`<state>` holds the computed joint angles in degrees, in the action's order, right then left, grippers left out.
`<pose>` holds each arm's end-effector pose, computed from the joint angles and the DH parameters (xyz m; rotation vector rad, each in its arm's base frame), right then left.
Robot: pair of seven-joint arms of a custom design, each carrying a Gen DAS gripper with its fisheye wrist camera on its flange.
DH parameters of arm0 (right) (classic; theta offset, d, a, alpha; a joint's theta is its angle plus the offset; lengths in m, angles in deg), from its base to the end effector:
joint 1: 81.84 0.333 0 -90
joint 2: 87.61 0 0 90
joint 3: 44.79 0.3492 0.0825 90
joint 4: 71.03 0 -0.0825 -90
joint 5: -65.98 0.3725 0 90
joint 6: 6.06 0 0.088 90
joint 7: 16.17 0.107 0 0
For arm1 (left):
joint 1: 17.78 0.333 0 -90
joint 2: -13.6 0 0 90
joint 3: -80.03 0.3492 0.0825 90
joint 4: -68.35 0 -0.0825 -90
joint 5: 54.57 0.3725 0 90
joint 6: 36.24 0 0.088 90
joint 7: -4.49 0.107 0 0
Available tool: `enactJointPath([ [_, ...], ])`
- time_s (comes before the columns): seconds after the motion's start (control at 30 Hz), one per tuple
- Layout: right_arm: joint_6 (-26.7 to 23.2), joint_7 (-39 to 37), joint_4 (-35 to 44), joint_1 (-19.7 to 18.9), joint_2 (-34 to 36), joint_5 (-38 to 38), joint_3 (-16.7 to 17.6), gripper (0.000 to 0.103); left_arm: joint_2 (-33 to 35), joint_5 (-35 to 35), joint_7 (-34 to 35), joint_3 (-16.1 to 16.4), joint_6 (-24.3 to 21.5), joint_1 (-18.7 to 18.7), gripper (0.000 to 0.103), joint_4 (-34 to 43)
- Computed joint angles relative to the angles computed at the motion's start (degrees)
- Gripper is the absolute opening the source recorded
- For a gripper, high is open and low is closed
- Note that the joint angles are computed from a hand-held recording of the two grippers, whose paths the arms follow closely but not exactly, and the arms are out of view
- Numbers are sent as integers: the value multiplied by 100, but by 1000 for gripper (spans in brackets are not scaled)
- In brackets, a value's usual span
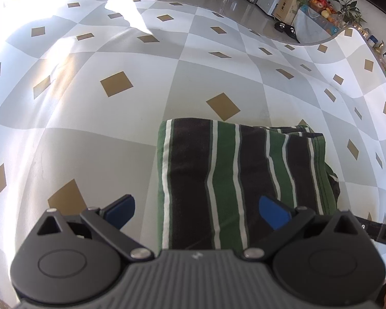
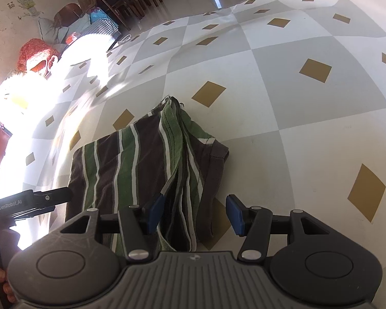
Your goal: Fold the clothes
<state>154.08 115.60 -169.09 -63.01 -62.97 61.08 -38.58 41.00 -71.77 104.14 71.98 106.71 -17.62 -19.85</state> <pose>0.6497 0.2941 0.4542 -1.5338 1.9677 -0.1887 0.7280 -0.0790 0.4662 -1.9680 2.1278 -0.8043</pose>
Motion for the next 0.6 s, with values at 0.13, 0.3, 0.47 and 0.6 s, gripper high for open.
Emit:
enactJointPath([
  [0.13, -91, -555, 194, -291, 142, 363, 326, 52, 266, -222, 17, -89, -318, 140, 103, 382],
  [0.3, -199, -1107, 417, -431, 274, 704, 464, 52, 525, -528, 125, -211, -509, 271, 103, 686],
  [0.47, -319, -1408, 493, -636, 341, 1277, 647, 52, 796, -834, 246, -331, -718, 398, 103, 1043],
  [0.6, -595, -1715, 659, -700, 460, 1568, 702, 53, 1051, -868, 184, -325, -1027, 413, 103, 1423],
])
